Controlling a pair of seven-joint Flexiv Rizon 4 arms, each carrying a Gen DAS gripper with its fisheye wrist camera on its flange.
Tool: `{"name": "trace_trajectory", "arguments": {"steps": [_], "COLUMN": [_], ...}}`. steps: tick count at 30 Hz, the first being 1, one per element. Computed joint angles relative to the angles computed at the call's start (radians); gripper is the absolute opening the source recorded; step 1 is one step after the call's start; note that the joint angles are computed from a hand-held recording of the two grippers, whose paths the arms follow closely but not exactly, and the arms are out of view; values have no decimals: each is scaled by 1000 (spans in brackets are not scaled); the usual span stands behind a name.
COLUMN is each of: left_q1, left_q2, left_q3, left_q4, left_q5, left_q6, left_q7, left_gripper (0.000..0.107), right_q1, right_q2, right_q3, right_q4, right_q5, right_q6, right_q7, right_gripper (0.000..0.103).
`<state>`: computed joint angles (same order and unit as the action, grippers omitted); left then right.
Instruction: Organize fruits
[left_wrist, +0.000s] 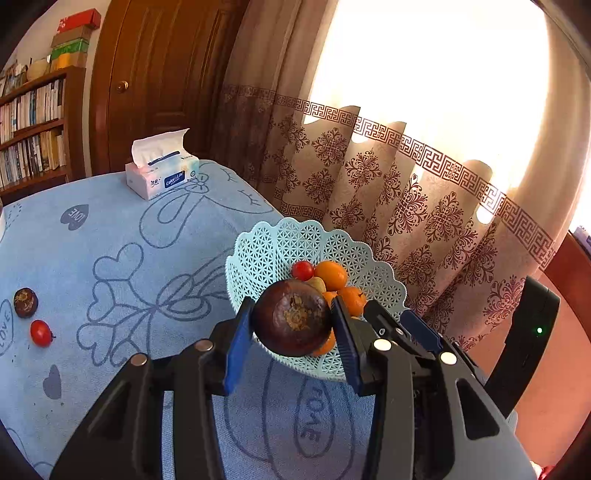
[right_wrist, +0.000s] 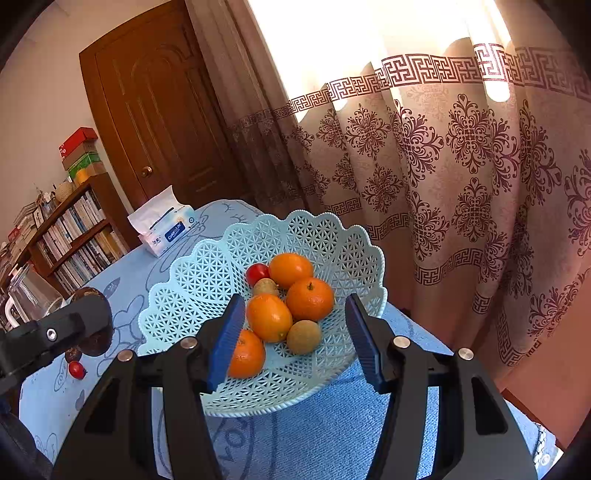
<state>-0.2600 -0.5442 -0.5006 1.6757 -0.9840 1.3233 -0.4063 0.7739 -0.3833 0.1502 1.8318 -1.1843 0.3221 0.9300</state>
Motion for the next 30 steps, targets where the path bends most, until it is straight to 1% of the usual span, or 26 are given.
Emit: {"name": "trace_trajectory", "arguments": {"steps": [3, 6, 7, 8, 10, 11, 14, 18, 20, 25, 26, 27, 30], "left_q1": [-33, -36, -30, -25, -3, 2, 13, 29, 39, 66, 71, 78, 108], "left_q2": [-37, -59, -63, -65, -67, -68, -70, -70, -69, -67, -68, -69, -74], "left_q3": [43, 49, 40, 36, 6, -1, -3, -11, -18, -52, -60, -67, -99], "left_q4": [-45, -64, -63, -65, -56, -52, -53, -44, -37, -12, -8, -3, 10], "left_q5": [67, 113, 116, 123, 111, 108, 124, 139, 144, 156, 162, 170, 195], "left_q6": [-19, -25, -17, -18, -3, 11, 18, 30, 39, 98, 113, 128, 167], "left_q7": [-76, -125, -130, -141, -138, -139, -161, -185, -190, -187, -188, -189, -199], "left_gripper": [43, 43, 44, 54, 68, 70, 70, 70, 76, 85, 85, 85, 90], "right_q1": [0, 0, 0, 0, 0, 1, 5, 7, 8, 23, 29, 36, 50], "right_q2": [0, -1, -1, -1, -1, -2, -4, -7, -7, -19, -23, -28, -39], "right_q3": [0, 0, 0, 1, 0, 0, -1, -1, -2, -5, -6, -8, -12], "right_q4": [0, 0, 0, 0, -1, -2, -4, -9, -10, -27, -34, -41, -59], "right_q5": [1, 1, 2, 2, 3, 3, 2, 2, 2, -6, -9, -14, -27], "right_q6": [0, -1, 0, 1, 1, 0, -10, -14, -16, -50, -63, -77, -106], "right_q7": [0, 0, -1, -1, -3, -4, -4, -11, -13, -38, -49, -61, -91], "right_gripper": [58, 58, 58, 58, 58, 58, 64, 65, 65, 65, 68, 73, 76]}}
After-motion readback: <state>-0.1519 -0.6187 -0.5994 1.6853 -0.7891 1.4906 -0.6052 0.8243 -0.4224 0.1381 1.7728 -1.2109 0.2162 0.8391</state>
